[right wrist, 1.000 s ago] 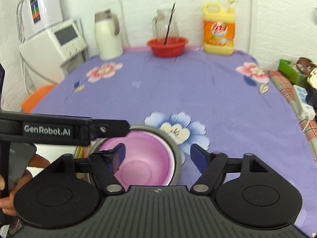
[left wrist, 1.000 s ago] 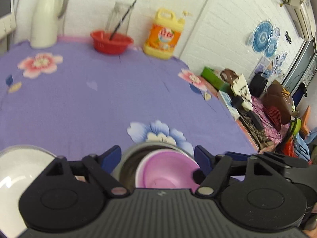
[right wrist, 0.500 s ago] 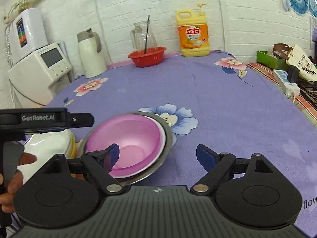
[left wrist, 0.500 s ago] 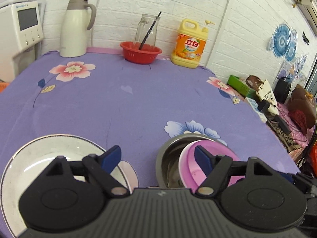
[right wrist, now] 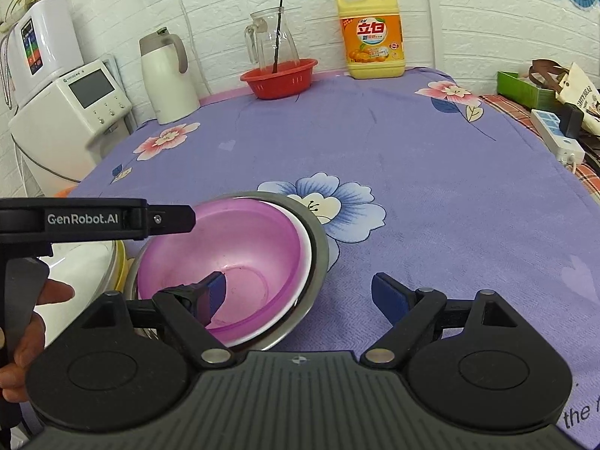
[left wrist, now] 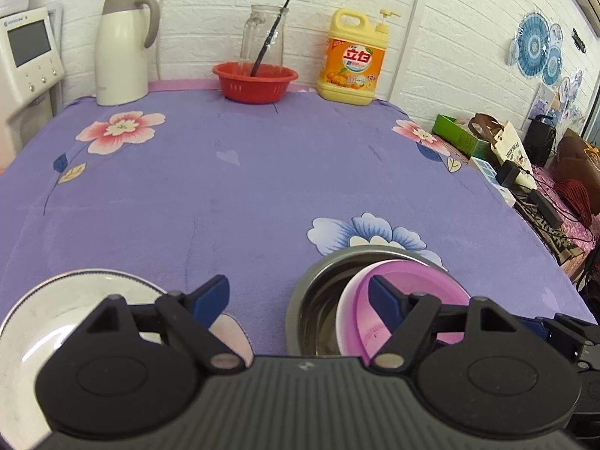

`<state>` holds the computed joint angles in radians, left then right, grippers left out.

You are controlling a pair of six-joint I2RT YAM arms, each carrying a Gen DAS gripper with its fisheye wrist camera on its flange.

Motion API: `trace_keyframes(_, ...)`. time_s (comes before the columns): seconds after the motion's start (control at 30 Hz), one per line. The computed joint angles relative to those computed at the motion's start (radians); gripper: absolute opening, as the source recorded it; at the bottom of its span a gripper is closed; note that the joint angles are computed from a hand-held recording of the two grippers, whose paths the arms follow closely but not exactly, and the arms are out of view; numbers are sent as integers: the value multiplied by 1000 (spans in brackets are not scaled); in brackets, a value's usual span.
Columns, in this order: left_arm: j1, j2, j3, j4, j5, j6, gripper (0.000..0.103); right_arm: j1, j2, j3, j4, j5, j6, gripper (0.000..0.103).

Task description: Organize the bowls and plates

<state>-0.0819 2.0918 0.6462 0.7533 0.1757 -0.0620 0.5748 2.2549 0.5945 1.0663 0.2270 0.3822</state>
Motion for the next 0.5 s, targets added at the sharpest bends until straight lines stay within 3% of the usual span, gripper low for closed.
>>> trace_keyframes(0.27,12,33,108,-156,87,122,76,-16,31,49,-42,-30,25,103)
trace_keyframes(0.5,17,81,141,-147,121,209,76,-8,59,58,-12,-2,41,103)
